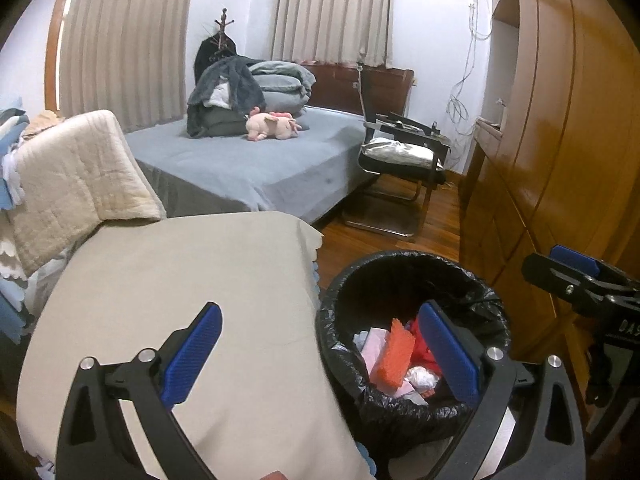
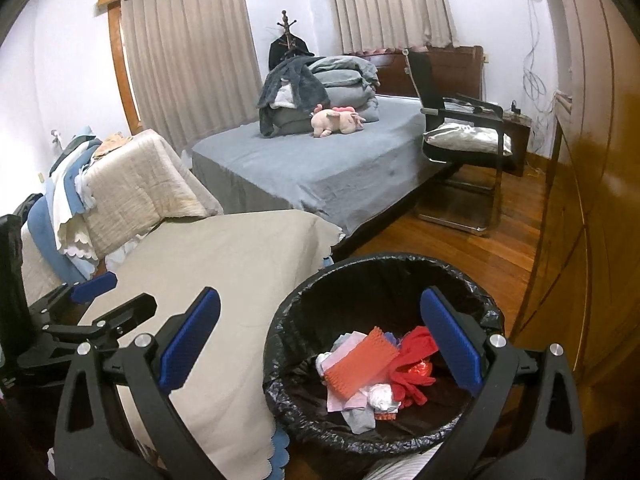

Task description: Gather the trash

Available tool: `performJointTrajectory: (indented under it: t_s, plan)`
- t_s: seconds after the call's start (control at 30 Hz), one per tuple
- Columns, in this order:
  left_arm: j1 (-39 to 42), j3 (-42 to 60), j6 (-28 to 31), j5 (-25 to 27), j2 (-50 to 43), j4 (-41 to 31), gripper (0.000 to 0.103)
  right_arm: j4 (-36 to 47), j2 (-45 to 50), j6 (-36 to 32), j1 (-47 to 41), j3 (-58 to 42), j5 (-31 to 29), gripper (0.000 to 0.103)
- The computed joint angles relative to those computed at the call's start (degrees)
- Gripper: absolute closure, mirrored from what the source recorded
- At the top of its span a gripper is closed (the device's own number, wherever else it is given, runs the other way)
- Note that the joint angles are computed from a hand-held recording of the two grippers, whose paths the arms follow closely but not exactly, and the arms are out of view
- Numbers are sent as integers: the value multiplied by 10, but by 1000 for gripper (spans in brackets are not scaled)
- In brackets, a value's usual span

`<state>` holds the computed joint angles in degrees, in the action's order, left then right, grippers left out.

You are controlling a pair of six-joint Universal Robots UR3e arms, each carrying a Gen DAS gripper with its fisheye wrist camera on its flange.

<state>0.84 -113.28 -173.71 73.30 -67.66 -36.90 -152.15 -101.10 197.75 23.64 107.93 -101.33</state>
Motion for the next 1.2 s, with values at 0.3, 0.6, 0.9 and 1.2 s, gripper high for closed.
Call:
performJointTrajectory:
  t_s: [0.3,0.6,0.9,1.2]
  plan:
    - [40,-15,8,-22,74,-41,6,3,20,-4,44,-33,-27,5]
    - [80,-21,17,-50,122,-65,6,6,35,-8,63,-51,-34,5]
    - [111,-24,29,-75,144,-79,6,5,46,-11,75,-62,-41,5]
    - [118,-25,33,-80,147,-82,6,5,55,-11,82,-69,-45,6]
